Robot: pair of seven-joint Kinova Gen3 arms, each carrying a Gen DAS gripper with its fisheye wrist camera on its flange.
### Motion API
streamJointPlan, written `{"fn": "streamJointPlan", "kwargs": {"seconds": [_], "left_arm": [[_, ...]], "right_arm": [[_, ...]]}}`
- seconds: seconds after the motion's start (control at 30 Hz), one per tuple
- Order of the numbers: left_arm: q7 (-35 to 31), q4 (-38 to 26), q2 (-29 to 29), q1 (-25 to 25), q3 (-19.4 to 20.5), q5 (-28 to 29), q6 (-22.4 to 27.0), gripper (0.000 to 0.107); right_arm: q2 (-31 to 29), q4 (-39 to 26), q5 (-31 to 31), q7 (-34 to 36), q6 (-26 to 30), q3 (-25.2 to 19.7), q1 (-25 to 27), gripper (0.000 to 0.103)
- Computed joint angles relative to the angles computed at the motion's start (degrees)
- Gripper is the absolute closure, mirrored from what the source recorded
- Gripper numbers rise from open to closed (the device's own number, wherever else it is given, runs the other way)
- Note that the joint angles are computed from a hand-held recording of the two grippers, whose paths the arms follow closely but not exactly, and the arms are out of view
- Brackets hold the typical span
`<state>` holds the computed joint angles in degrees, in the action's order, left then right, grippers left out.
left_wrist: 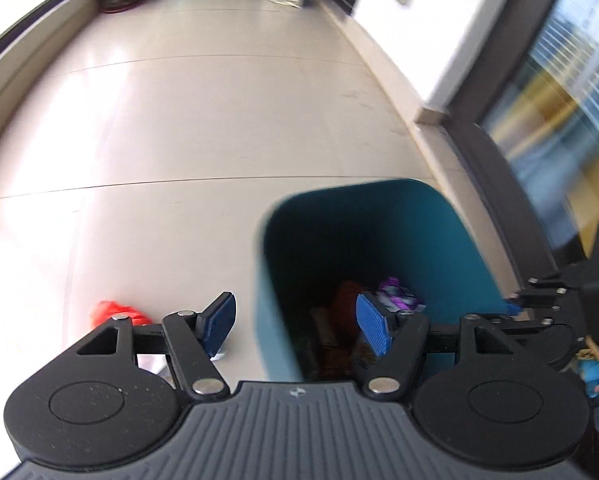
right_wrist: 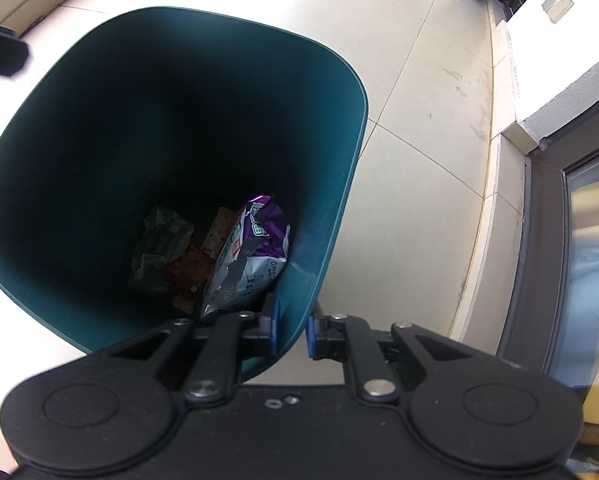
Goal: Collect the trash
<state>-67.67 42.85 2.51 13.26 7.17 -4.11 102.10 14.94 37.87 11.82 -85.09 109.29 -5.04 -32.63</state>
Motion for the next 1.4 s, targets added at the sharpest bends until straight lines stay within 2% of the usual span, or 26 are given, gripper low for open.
{"fn": "streamJointPlan", "kwargs": {"seconds": [0.1,0.3,0.4,0.6,0.7,0.77,0.9,0.93,1.03,1.1,1.2,1.27,1.3,1.33,1.4], "left_arm": [[0.0,2.9,-2.2,-2.9,-2.2,0.6,-0.1,0.036],[0.9,14.3,-7.5,-9.8,-5.4,0.6,-3.4,0.035],[0.6,20.2,-9.8,-12.7,-6.7,0.8,-5.8,0.025],[-0.1,34.0,-13.1,-18.1,-10.2,2.4,-11.7,0.024],[1.8,40.4,-14.1,-20.8,-11.4,3.6,-14.4,0.024],[4.1,43.4,-14.4,-22.0,-11.3,4.1,-16.7,0.024],[9.2,49.7,-15.2,-23.2,-9.9,3.7,-24.4,0.024],[10.0,50.5,-14.6,-23.7,-9.0,3.3,-25.0,0.024],[10.7,53.0,-12.0,-22.7,-10.8,4.6,-26.2,0.024],[11.9,54.6,-11.2,-23.2,-9.7,2.8,-26.9,0.024],[10.4,57.5,-11.2,-24.3,-12.1,4.7,-28.9,0.024],[9.8,59.1,-11.2,-25.2,-13.1,6.0,-30.3,0.028],[9.3,59.6,-11.3,-25.5,-13.4,6.4,-30.8,0.040],[8.8,60.0,-11.4,-25.9,-13.7,7.2,-31.1,0.057],[8.0,60.4,-11.0,-26.5,-14.3,8.9,-31.3,0.068]], "right_arm": [[0.2,-0.3,-0.2,0.2,0.2,0.0,0.2,0.091],[0.2,-0.4,-0.8,0.5,0.3,0.1,0.5,0.091],[0.4,-0.7,-1.0,0.5,0.5,0.1,0.7,0.090],[0.2,-0.4,-1.4,0.1,0.3,0.1,1.0,0.090],[0.2,-0.3,-1.3,-0.2,0.2,0.2,1.0,0.091],[0.3,-0.3,-1.0,-0.3,0.3,0.2,0.8,0.091],[0.5,-0.6,-0.6,-0.9,0.6,0.2,0.3,0.091],[0.5,-0.6,-0.6,-1.1,0.6,0.3,0.3,0.091],[0.8,-0.8,0.0,-1.3,1.0,0.3,-0.1,0.091],[0.9,-1.0,0.3,-1.5,1.2,0.4,-0.4,0.091],[1.0,-0.9,0.7,-1.8,1.2,0.4,-0.8,0.091],[0.9,-0.7,1.0,-2.1,1.0,0.5,-1.1,0.091],[0.8,-0.4,1.2,-2.2,0.9,0.5,-1.2,0.091],[0.7,-0.2,1.4,-2.4,0.7,0.4,-1.4,0.090],[0.6,0.0,1.7,-2.7,0.7,0.4,-1.6,0.090]]}}
